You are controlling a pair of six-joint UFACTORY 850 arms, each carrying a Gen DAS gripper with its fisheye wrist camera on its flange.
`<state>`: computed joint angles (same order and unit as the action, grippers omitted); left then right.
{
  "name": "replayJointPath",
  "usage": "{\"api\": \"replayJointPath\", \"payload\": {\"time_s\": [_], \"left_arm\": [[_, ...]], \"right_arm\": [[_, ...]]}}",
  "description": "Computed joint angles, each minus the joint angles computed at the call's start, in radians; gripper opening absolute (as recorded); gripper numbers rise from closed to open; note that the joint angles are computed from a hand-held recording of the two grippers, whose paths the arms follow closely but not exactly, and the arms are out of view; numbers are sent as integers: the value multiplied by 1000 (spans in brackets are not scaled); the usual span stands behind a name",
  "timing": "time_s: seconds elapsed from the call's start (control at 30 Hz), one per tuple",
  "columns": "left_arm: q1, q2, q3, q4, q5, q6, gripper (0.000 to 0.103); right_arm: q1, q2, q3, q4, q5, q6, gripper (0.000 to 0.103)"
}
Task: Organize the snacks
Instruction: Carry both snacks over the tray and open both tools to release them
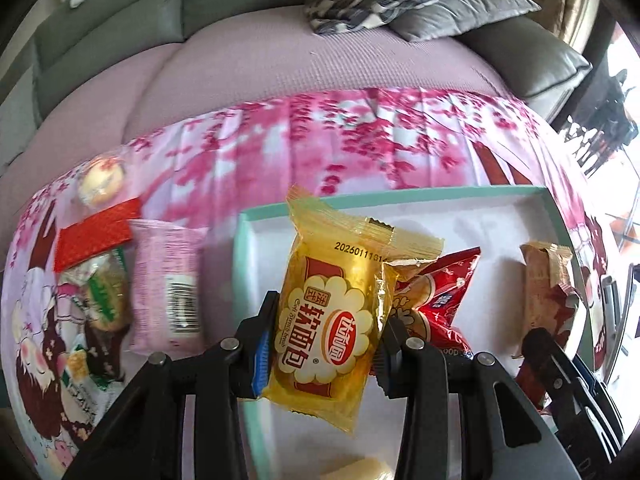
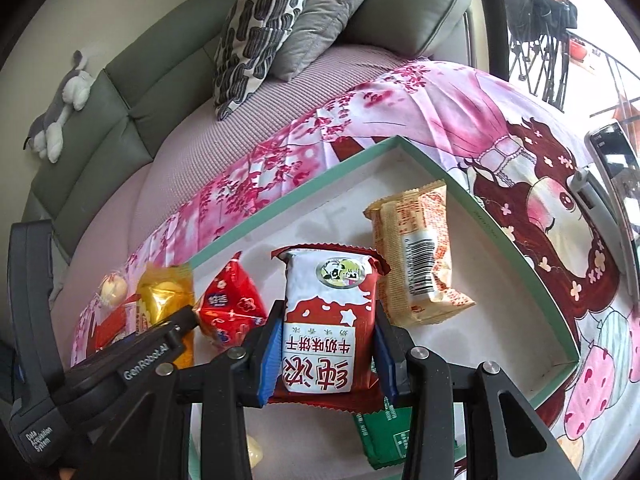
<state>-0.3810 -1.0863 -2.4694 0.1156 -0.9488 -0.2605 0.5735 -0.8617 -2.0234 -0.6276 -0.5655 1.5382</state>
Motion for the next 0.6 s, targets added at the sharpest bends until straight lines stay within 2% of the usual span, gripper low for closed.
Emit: {"api": "replayJointPath", "payload": {"time_s": [0.23, 0.4, 0.6], "left_arm": [[-5, -86, -123, -15, -79, 12, 42], [-3, -107, -156, -13, -92, 1, 42], [2, -15, -19, -14, -10, -15, 44]], "right_arm": [[-6, -16, -18, 36, -23, -36, 42], [-6, -35, -45, 62, -42, -76, 42], [-2, -33, -50, 45, -58, -75, 42]]}}
